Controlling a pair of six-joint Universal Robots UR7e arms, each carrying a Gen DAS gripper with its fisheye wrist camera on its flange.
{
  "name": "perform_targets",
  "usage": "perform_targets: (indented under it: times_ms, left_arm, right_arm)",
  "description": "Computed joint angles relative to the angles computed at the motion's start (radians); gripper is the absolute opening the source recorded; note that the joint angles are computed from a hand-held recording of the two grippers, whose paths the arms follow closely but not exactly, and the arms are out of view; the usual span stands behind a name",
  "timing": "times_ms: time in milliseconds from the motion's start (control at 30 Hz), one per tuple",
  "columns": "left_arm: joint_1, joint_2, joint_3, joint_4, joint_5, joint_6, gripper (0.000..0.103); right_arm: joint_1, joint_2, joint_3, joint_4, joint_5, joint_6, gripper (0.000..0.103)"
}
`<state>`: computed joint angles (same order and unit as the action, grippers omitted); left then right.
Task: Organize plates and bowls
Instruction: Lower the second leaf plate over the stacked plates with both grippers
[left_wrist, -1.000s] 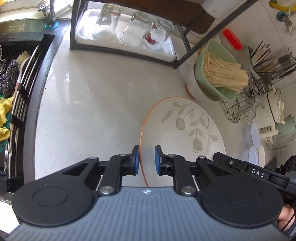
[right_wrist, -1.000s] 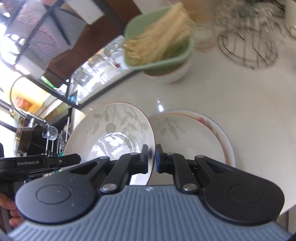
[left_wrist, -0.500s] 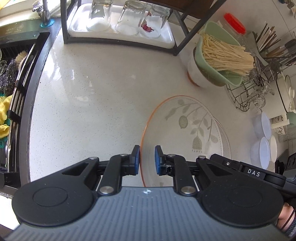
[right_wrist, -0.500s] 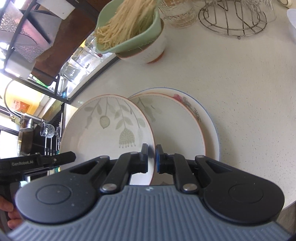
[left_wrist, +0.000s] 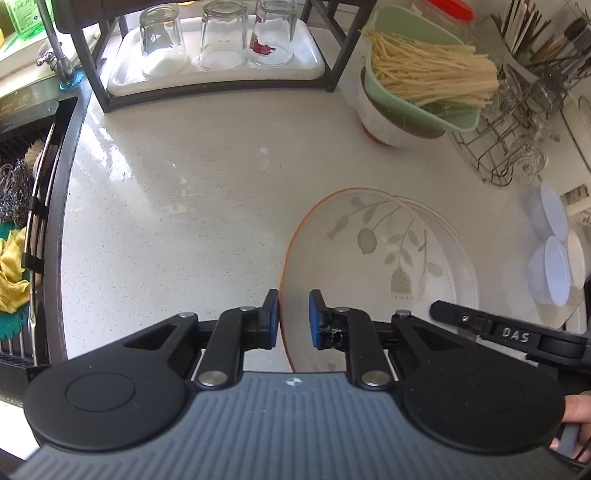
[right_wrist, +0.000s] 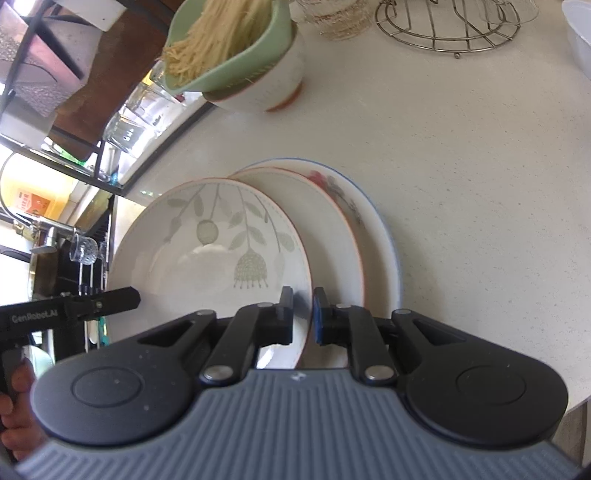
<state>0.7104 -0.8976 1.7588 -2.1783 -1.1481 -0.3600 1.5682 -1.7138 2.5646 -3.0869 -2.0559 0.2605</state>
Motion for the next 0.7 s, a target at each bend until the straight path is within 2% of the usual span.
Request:
perform_targets:
  times_ms: [267, 367, 567, 700]
  left_arm:
    - [-0.02, 0.017, 0.011, -0.017, 0.04, 0.001, 0.019]
    - [-0.024, 0.014, 0.017, -0.034, 0.044, -0.032, 0.02]
    - [-0.033, 0.011, 0.026, -0.032, 0.045, -0.048, 0.021]
    - [-0.031, -0.002, 0.04, -0.049, 0.045, -0.062, 0.021]
  right_arm:
    - [0.014, 0.002, -0.015, 0.007, -0.043, -0.041, 0.012]
    - [0.021, -0.004, -0.013, 0.002, -0.062, -0.053, 0.012]
    - [0.04, -0.007, -0.034, 0.051, -0.098, -0.037, 0.012]
    - [0.073, 0.004, -0.055, 0.072, -0.152, -0.04, 0.012]
